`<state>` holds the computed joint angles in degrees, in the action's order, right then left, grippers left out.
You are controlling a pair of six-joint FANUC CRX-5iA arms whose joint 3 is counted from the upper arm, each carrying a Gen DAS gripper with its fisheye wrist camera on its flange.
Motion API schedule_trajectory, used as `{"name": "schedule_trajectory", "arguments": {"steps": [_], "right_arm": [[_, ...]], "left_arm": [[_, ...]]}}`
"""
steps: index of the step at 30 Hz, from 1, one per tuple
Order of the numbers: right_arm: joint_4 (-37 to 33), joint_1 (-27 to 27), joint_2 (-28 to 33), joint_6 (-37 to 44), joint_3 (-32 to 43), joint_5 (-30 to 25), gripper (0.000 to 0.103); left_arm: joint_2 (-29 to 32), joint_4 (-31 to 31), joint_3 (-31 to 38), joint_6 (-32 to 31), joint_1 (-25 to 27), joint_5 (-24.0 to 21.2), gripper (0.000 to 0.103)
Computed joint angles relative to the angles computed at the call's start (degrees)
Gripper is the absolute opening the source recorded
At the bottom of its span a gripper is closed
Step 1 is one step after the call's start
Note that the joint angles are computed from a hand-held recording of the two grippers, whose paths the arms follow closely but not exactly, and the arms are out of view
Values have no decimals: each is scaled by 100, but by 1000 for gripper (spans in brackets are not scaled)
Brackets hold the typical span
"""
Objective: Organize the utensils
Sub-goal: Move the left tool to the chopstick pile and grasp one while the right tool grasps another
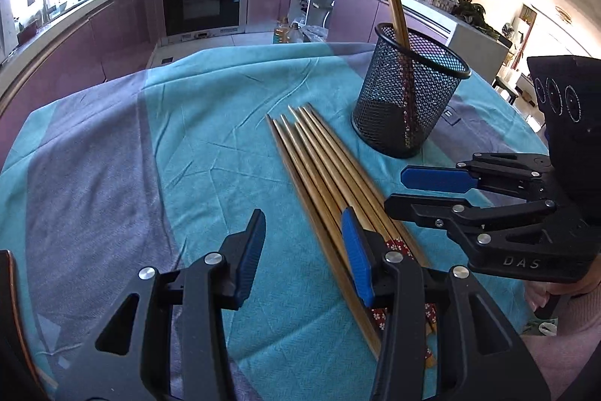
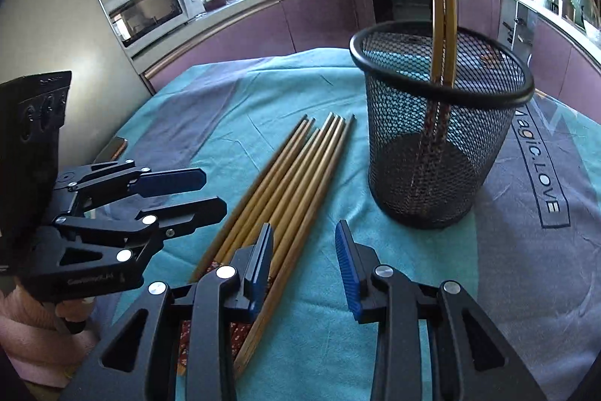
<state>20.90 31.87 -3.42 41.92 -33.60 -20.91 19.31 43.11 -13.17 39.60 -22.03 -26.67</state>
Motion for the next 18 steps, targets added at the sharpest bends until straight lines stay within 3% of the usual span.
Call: {"name": "schedule_trajectory", "arguments": {"steps": [11, 18], "right_arm": [[447, -28, 141, -491, -74, 12, 29], [631, -12, 146, -623, -90, -107, 29]], "left_arm": [[286, -987, 579, 1033, 17, -383, 38], [317, -996, 602, 1058, 30, -398, 38]]}}
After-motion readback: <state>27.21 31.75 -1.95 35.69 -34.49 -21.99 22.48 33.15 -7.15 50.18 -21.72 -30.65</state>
